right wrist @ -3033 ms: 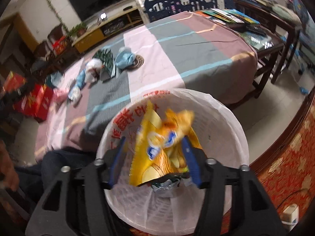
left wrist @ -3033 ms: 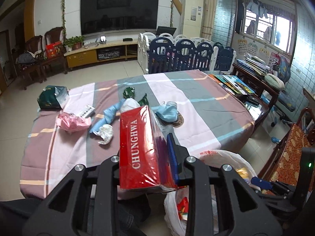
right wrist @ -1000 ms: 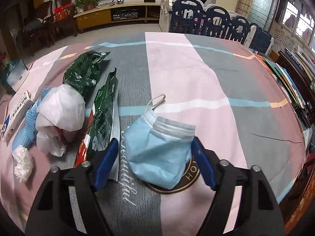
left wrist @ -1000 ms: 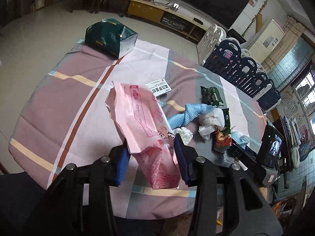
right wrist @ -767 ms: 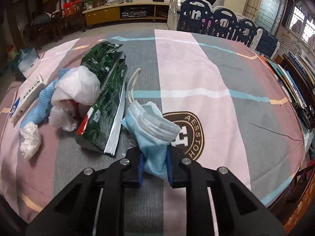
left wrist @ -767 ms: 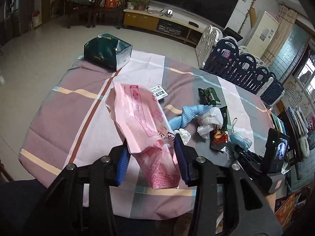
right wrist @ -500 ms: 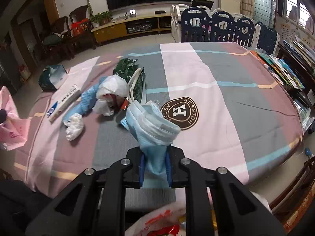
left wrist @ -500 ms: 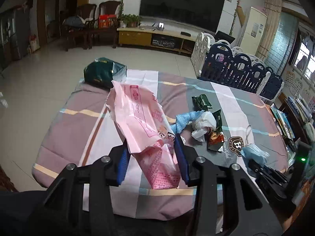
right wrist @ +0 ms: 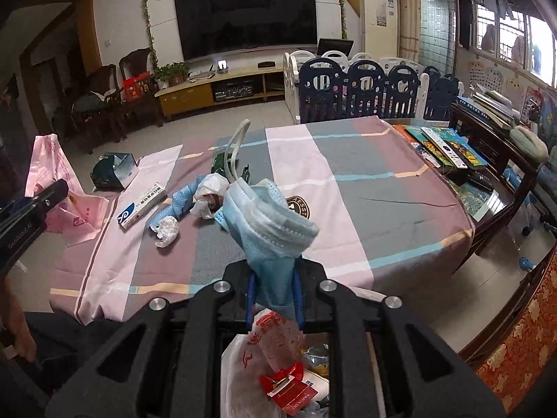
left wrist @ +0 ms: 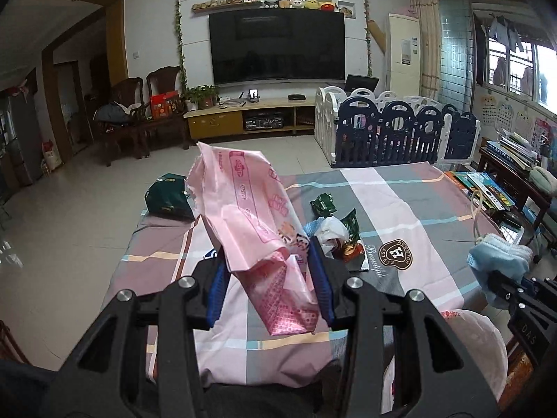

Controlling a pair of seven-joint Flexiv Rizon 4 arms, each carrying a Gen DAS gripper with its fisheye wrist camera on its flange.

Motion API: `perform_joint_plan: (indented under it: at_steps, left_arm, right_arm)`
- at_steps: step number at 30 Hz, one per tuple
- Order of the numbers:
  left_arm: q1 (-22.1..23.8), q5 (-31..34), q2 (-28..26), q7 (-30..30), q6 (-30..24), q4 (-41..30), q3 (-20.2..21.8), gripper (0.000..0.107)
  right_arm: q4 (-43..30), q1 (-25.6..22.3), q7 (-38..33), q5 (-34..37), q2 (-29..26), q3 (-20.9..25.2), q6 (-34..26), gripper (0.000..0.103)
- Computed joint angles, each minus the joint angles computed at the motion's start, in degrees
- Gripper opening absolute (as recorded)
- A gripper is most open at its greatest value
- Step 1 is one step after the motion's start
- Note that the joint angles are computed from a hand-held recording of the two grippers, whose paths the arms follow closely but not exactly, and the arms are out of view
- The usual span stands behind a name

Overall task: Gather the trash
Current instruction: 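Release the mask into the wastebasket with the right tool while the left tool carries the pink bag there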

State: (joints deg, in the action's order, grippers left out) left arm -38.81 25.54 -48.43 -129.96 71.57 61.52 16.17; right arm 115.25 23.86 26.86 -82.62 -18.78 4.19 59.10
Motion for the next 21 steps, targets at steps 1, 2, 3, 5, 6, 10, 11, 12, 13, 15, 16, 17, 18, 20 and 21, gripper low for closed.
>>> perform_joint_plan:
  at_steps: [1,2,3,5,6,10,11,12,13,15,16,17,18,20,21]
  left_arm:
    - [-0.04,0.11,0.24,-0.13,0.13,0.36,0.09,0.044]
    - [0.08,0.1,0.52,-0.16,0.41,0.82,-0.02,0.044]
    - [0.14,0.03,0.8,-0.24,0.64,1.27,-0.13,0.044]
    - [0.21,-0.07,1.26,-0.43,1.02,1.97,-0.12,0.044]
    - [0.22,-0.05,1.34,-0.61,1.23,2.12,0.02,0.044]
    - [-0.48,0.41,1.82,-2.05,1.76,2.41,1.12,0.044]
    - [-0.58,0.58,1.89,-2.39,1.93,2.5,1.33,0.044]
    - [-0.73,0.76,1.92,-2.67,1.94,2.5,1.54,0.044]
    - [-0.69,0.8,1.89,-2.61,1.84,2.47,1.44,0.044]
    - [-0.07,0.35,2.0,-1.87,2.07,2.89,0.36,0.044]
    - [0.27,-0.02,2.09,-1.46,2.32,3.16,-0.21,0.044]
    - [0.34,-0.22,2.11,-1.24,2.48,3.26,-0.36,0.044]
    - [0.32,-0.33,2.15,-1.06,2.69,3.34,-0.36,0.044]
    - [0.04,-0.35,2.22,-0.99,2.96,3.42,0.03,0.044]
    - [0.19,-0.51,2.09,-0.7,3.08,3.28,-0.05,0.044]
  right_arm:
    - [-0.01,0.13,-0.14,-0.11,0.29,0.07,-0.27,0.018]
    - [-0.13,0.28,-0.34,-0.27,0.55,0.18,-0.48,0.018]
    - [-0.35,0.32,-0.23,-0.68,0.53,0.18,-0.36,0.018]
    - [-0.62,0.35,-0.21,-1.2,0.59,0.27,-0.03,0.018]
    - [-0.82,0.41,-0.3,-1.41,0.58,0.36,0.16,0.018]
    - [-1.49,0.75,-0.17,-2.59,0.67,0.47,0.04,0.018]
    - [-1.62,0.9,-0.35,-2.56,0.69,0.55,-0.33,0.018]
    - [-1.57,0.94,-0.39,-2.55,0.78,0.62,-0.49,0.018]
    - [-1.61,0.94,-0.48,-2.46,0.79,0.68,-0.5,0.018]
    - [-1.64,0.99,-0.48,-2.3,0.83,0.75,-0.64,0.018]
    - [-1.55,1.04,-0.43,-2.28,0.93,0.78,-0.79,0.018]
    - [-1.55,1.09,-0.46,-2.2,0.98,0.82,-0.94,0.018]
    - [-1.47,1.1,-0.42,-2.17,1.03,0.85,-0.99,0.018]
    - [-1.4,1.16,-0.34,-1.8,1.04,0.95,-1.1,0.018]
    - [-1.32,1.19,-0.18,-1.82,1.07,0.96,-1.08,0.018]
